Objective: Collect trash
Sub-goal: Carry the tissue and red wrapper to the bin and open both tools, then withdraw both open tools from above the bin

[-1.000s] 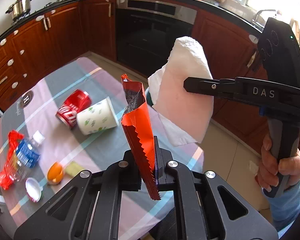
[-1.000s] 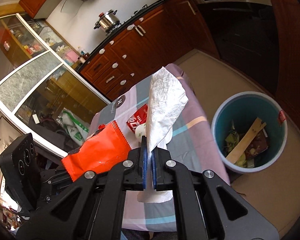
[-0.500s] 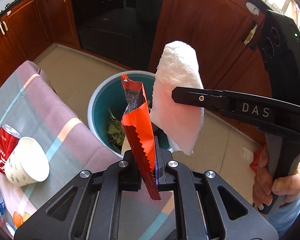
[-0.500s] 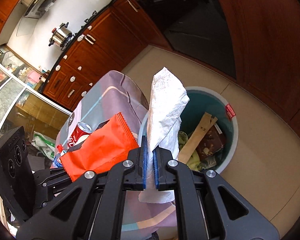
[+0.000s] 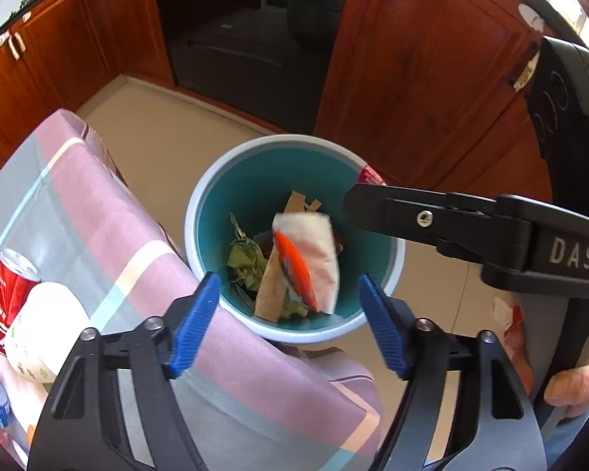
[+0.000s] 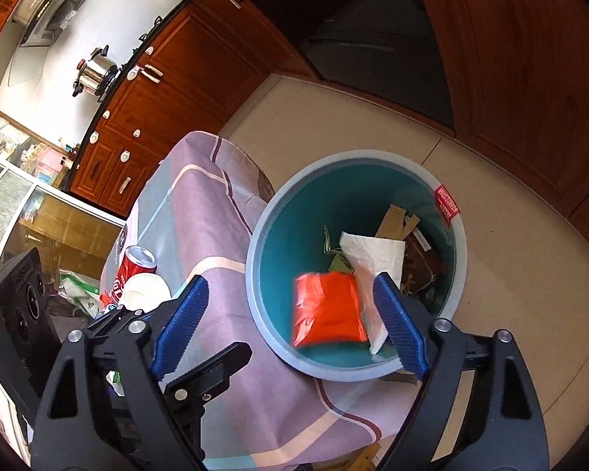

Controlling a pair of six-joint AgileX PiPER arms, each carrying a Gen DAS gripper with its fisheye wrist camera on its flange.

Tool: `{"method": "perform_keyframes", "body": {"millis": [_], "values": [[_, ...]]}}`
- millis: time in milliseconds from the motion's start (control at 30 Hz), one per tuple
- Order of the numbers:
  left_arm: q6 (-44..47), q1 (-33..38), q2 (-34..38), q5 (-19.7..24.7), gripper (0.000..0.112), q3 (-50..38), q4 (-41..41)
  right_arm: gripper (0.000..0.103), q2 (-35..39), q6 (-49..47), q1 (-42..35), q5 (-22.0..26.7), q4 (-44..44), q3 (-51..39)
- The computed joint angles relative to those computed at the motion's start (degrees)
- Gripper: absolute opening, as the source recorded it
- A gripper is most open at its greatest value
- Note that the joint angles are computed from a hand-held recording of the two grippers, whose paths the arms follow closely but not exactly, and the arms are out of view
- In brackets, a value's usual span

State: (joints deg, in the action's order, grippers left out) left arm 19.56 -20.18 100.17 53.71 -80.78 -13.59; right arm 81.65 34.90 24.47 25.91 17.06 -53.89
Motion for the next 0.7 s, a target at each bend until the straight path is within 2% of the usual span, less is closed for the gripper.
{"method": "perform_keyframes", "body": {"millis": [67,133,233,400,700], "values": [[-0.06,0.65,-0.23,-0.12,0.091,0.11,-0.49,0.090,0.16,7.30,1.41,1.98,-6.78,-1.40],[-0.18,0.97,-1.64,-1.39,0.096,1.56,-0.54,0.092,0.03,13.36,2.86,3.83,-12.61,-2.49],[0.81,1.97,-3.98,-1.73,0.096,3.81,-1.54,0.092,-0.80,19.09,4.45,5.66,-18.56,-2.67],[1.32,2.46,-6.96,-1.55,0.097,5.88,-1.93,0.092,-1.41,21.50,5.33,7.30,-20.34,-3.48],[3.55,4.10,-12.34,-0.81,0.097,8.73,-3.44,0.092,-2.97,29.51,11.35,12.17,-27.38,-6.27]]}}
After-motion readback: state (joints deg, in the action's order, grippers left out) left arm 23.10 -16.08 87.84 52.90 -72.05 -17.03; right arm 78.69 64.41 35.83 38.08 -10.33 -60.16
